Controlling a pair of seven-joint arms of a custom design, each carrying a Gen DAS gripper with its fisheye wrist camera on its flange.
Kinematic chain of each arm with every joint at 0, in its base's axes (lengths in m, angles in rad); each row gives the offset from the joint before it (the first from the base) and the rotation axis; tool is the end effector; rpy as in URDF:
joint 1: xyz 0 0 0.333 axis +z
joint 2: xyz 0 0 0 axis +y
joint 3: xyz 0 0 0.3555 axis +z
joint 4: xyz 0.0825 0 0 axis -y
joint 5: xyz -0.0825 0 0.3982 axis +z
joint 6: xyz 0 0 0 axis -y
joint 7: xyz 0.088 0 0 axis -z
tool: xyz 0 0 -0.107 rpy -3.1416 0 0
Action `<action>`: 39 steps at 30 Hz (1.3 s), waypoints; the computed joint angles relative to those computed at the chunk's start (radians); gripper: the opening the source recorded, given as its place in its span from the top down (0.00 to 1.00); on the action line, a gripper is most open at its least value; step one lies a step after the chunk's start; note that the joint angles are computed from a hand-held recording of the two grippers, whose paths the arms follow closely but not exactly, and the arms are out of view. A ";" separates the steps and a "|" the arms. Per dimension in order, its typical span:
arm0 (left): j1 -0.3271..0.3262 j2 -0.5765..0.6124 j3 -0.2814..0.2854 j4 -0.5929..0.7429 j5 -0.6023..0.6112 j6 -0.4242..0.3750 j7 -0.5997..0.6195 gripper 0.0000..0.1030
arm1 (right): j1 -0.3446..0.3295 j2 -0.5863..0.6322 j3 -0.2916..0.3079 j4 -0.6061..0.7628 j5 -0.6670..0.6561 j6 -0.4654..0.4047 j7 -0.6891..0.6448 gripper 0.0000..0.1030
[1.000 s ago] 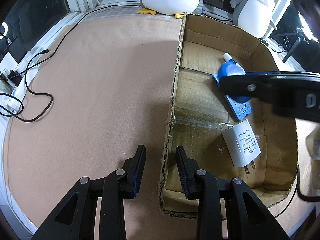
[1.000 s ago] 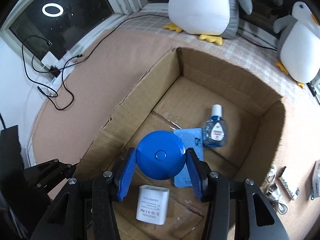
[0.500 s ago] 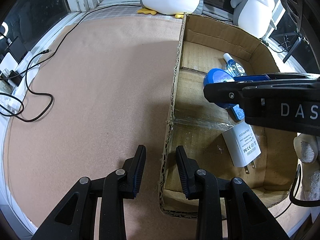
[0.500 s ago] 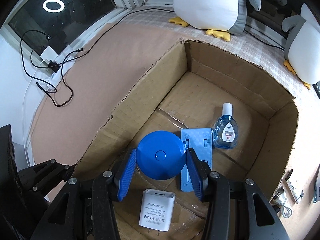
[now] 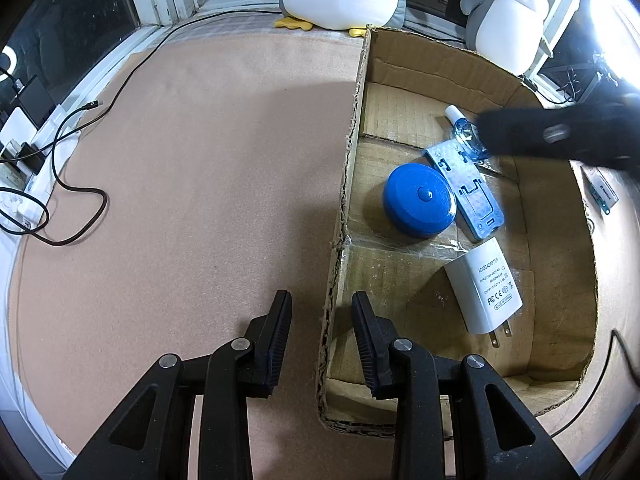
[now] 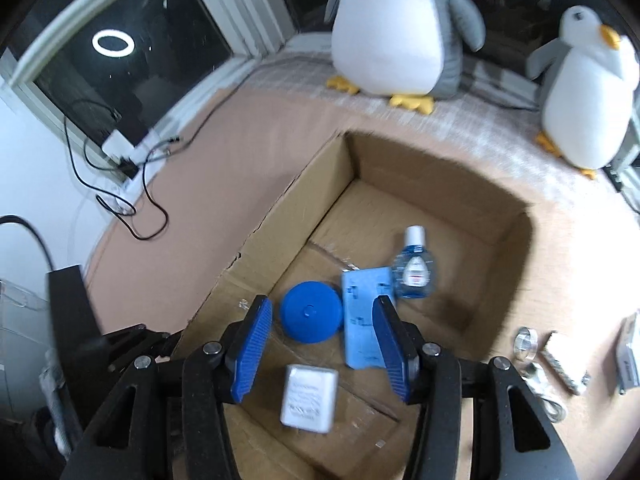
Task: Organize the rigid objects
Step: 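Move the right tool back to the patterned lighter on the mat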
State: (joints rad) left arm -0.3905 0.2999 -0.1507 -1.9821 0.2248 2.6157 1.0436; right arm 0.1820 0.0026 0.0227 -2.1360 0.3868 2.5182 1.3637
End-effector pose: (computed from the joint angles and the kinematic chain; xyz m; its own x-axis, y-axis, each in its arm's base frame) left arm 0.5639 -0.3372 0.3804 -0.1832 -0.9816 0.0533 -0.9270 0.1545 -0.3419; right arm 0.5730 0.1155 0.4764 0.1831 -0.9519 -0.2455 -0.9221 -0.0798 -0.3785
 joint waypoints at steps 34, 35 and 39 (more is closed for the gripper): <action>-0.003 0.003 0.000 0.008 0.009 -0.016 -0.011 0.67 | -0.193 0.055 -0.089 -0.033 -0.274 -0.090 0.014 0.53; -0.003 0.003 0.000 0.008 0.008 -0.016 -0.010 0.67 | -0.196 0.060 -0.090 -0.027 -0.280 -0.092 0.018 0.53; -0.003 0.004 0.000 0.009 0.007 -0.015 -0.009 0.67 | -0.206 0.066 -0.086 -0.023 -0.250 -0.108 0.006 0.53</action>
